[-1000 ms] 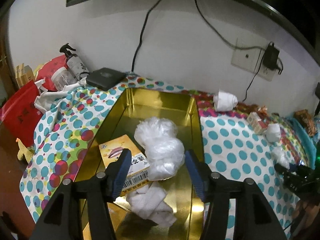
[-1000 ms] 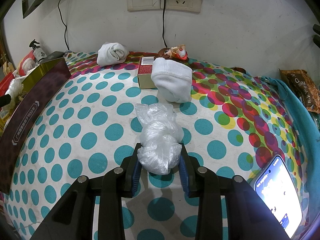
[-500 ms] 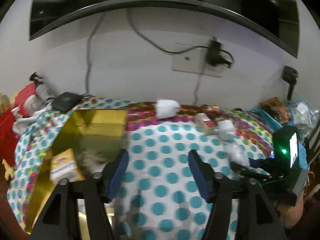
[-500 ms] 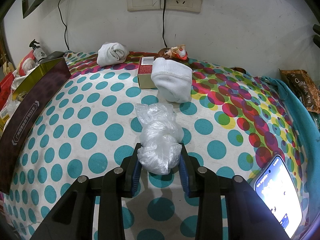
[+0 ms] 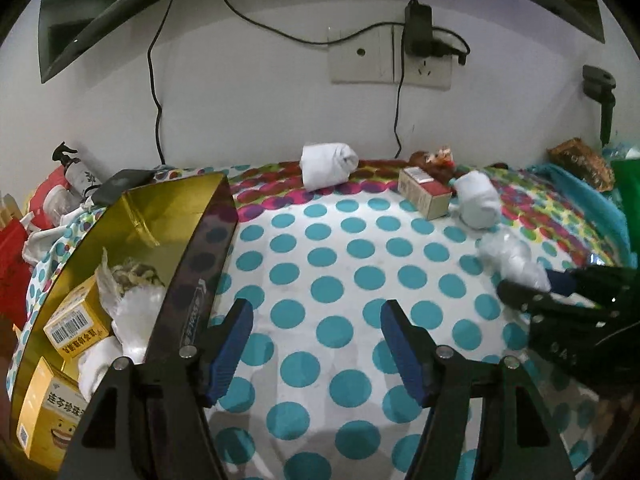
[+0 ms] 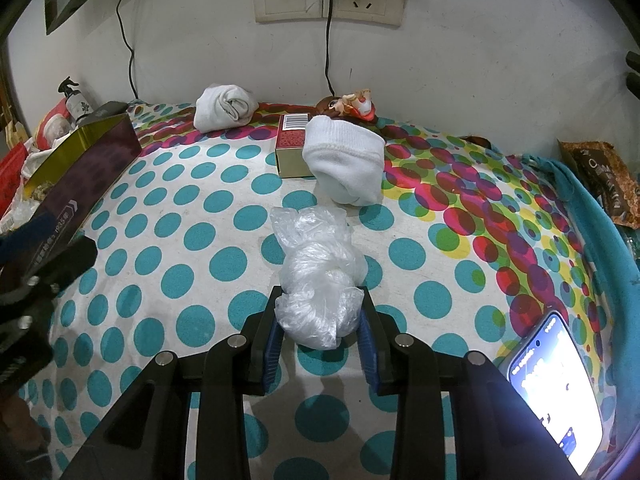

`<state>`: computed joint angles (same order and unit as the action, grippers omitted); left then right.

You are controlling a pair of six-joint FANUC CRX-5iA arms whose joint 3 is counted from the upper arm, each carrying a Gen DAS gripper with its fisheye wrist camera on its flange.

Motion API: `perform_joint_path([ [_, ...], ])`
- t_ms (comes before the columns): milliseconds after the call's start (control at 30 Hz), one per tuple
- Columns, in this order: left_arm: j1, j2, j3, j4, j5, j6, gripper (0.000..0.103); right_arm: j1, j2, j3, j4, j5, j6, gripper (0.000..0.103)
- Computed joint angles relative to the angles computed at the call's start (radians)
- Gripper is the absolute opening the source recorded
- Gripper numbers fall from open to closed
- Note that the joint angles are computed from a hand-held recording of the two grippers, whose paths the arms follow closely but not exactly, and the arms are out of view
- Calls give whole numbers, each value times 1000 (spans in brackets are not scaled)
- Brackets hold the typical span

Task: Organize objects
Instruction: 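Carry the plastic bag bundle into the gold tray and release it with the right tool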

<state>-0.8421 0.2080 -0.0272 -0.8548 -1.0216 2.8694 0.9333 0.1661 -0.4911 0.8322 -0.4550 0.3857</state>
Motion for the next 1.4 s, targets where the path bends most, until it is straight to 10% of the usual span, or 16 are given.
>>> perform_joint_path([
  [633, -74, -174, -95, 37, 41, 51, 69, 18, 14, -2, 92, -53, -49, 30],
  [833, -178, -336, -207, 32, -64, 163, 70, 21, 16, -3, 113, -66, -59, 30],
  [1100, -382, -501, -301, -40, -408, 387, 72, 60, -55, -4, 156, -22, -169, 30],
  [1400, -452, -624, -385, 7, -452, 531, 73, 267, -23, 236, -134, -39, 92, 32],
])
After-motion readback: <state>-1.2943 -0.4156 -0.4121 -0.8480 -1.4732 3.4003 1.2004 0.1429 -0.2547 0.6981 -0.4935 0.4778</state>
